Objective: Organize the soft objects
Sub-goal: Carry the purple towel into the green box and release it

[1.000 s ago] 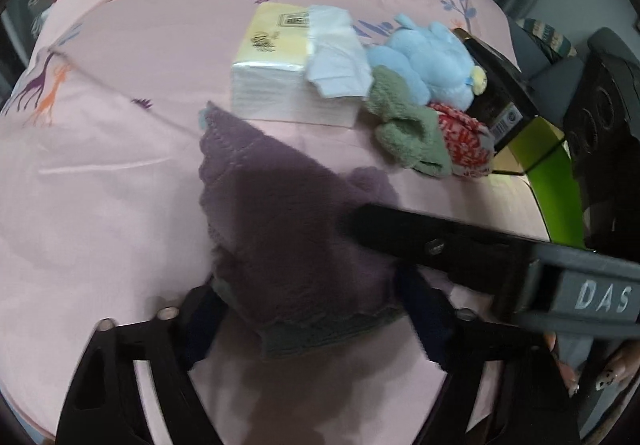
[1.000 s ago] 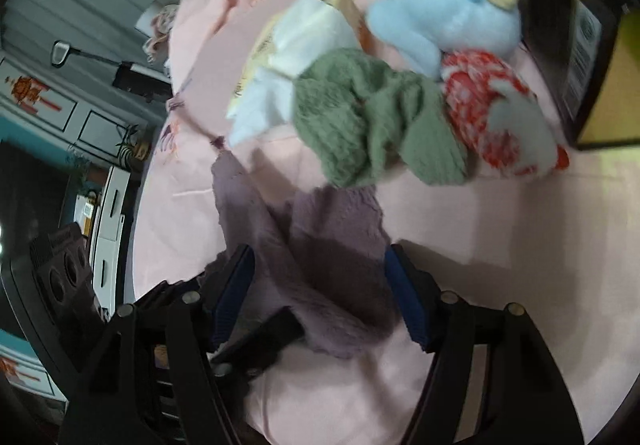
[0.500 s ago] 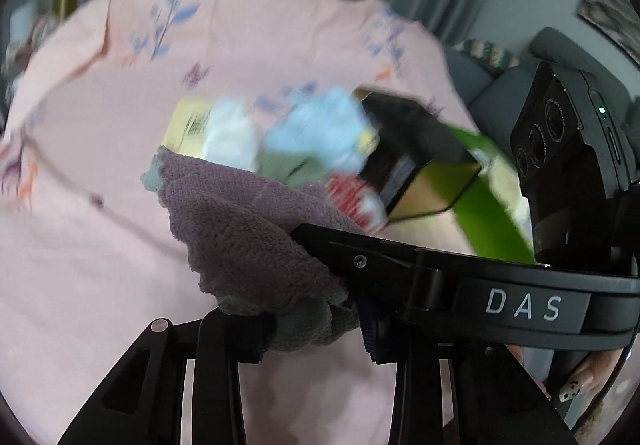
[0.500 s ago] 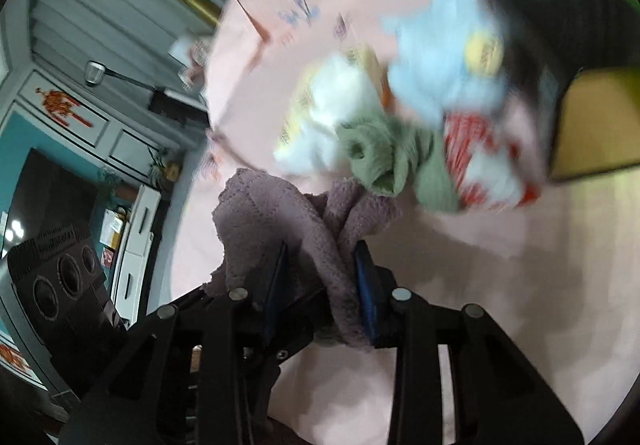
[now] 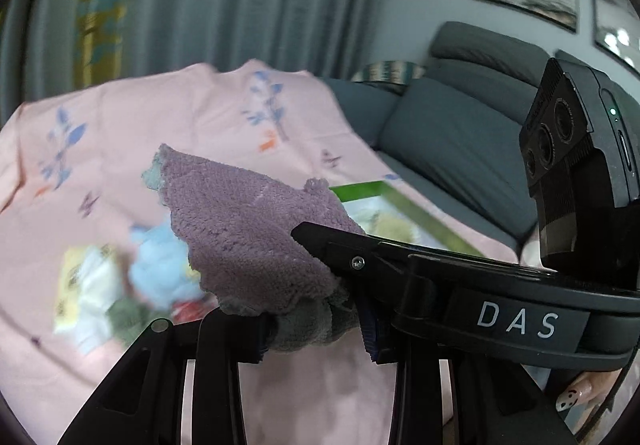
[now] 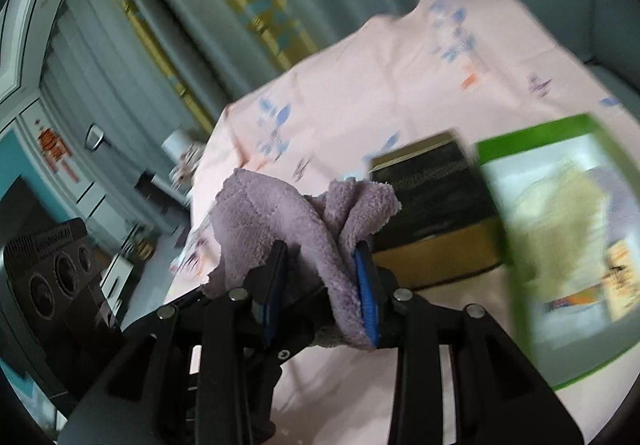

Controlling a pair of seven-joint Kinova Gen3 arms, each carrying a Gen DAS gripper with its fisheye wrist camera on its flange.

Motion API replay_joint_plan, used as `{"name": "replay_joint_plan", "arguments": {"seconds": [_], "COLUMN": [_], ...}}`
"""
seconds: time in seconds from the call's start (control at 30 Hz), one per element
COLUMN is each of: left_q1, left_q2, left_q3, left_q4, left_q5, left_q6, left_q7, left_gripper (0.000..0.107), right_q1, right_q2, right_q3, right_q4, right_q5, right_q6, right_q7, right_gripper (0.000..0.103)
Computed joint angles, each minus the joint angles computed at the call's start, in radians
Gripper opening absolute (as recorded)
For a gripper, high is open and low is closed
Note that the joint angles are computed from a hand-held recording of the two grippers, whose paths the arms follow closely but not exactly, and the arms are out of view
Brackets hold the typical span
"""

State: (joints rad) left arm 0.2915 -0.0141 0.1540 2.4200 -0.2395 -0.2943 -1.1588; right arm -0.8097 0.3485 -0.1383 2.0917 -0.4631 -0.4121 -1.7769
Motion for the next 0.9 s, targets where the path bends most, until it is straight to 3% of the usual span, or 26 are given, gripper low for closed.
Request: {"name": "replay_joint_plan", "arguments": {"seconds": [0.13, 0.2, 0.27, 0.33, 0.43, 0.53, 0.7, 0.83, 0.9], "left_q1": [-0.020, 0.007, 0.050, 0.022, -0.084, -0.145, -0.163, -0.163, -0.157], "left_q2": [0.081, 0.132, 0.171, 0.222, 0.305, 0.372, 0.474, 0.518, 0.529], "left_q3": [0.071, 0.078, 0.069, 0.132, 0.271, 0.367, 0.446, 0.475, 0.476], "left_q4": [-0.079, -0.127, -0.165, -0.217, -0.282, -0.334, -0.434, -0.483, -0.502], "left_q5": [-0.082, -0.085, -0.044, -0.044, -0.150, -0.199, -0.170, -0.114, -0.087], "left_q6": [-0.002, 0.001, 0.007, 0.037, 0.065, 0.099, 0.225, 0.302, 0.328], "left_q7": [0.060, 0.038, -0.015, -0.029, 0.054, 0.074, 0.032, -0.003, -0.025], "left_gripper": [0.036, 0.036, 0.036, 0.036, 0.036, 0.035, 0.035, 0.035, 0.035], "right_q1": [0.004, -0.054, -0.045, 0.001, 0.026, 0.085, 0.093, 0.026, 0.066], "right_q2": [-0.028, -0.036, -0.038, -0.041, -0.045, -0.042, -0.022, -0.014, -0.010], "right_q3": [0.029, 0.091, 0.089, 0.055, 0.056, 0.036, 0.059, 0.148, 0.112], "right_q4": [0.066, 0.080, 0.098, 0.112, 0.134, 0.167, 0.162, 0.138, 0.139], "right_q5": [-0.094, -0.176, -0.244, -0.287, -0.348, -0.312, -0.388, -0.529, -0.527], "right_q6": [-0.075, -0.092, -0.121, -0.127, -0.122, -0.135, -0.092, -0.034, -0.034], "right_q7": [0.002, 0.037, 0.064, 0.085, 0.098, 0.026, 0.041, 0.140, 0.138], "right_gripper": [0.033, 0.032, 0.032, 0.032, 0.030, 0.029, 0.025, 0.020, 0.020]}}
